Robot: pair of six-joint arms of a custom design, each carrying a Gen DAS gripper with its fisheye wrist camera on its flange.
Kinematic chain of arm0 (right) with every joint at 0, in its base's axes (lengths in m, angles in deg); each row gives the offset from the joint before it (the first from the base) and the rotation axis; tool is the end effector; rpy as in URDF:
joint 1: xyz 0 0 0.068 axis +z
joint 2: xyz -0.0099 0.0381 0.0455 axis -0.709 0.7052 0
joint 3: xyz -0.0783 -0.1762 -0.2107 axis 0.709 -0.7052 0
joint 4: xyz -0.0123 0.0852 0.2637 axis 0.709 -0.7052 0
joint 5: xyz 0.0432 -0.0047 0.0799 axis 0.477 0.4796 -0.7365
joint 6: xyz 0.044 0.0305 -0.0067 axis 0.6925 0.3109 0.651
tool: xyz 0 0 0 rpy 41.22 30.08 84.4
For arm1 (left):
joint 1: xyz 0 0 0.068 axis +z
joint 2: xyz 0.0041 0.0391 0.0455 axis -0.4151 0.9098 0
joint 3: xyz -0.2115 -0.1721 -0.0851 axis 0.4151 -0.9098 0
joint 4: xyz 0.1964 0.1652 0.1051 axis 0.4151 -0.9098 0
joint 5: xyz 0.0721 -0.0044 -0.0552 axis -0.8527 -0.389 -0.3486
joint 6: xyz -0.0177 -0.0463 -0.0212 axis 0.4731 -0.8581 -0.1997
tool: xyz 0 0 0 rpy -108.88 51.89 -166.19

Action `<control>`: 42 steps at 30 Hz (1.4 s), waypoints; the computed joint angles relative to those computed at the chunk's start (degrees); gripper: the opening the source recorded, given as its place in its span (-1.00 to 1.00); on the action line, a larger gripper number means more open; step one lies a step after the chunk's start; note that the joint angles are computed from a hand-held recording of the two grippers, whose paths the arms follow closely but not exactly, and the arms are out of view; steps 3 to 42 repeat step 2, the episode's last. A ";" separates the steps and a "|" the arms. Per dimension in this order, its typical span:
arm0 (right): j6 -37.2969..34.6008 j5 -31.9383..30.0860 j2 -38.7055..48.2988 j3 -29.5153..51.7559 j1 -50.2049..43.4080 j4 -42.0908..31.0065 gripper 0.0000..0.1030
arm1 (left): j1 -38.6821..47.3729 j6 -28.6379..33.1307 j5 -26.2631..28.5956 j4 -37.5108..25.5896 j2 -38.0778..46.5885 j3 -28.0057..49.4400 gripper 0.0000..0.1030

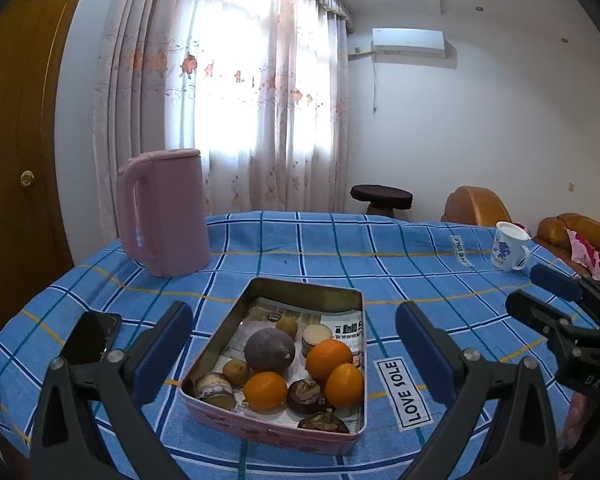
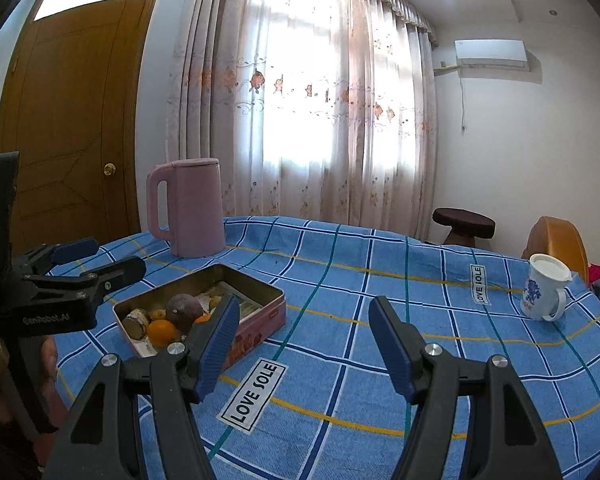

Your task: Organize fruits

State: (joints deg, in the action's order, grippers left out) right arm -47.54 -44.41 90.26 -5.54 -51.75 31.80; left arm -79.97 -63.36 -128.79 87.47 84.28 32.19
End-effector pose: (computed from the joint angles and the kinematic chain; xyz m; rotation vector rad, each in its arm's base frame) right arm 0.1661 -0.0020 0.1780 -0.4289 1.8566 0.2559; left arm 0.1495 -0.1684 0.1829 -0.0629 1.9308 -0.0240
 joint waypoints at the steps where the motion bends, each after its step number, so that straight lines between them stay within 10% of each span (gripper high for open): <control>1: -0.03 -0.32 0.67 0.09 -0.47 0.33 0.33 | 0.06 0.23 0.30 0.26 -0.01 -0.10 1.00; 42: 0.01 -0.45 0.99 0.10 -0.67 0.48 0.33 | 0.16 0.58 0.90 0.49 -0.09 -0.20 1.00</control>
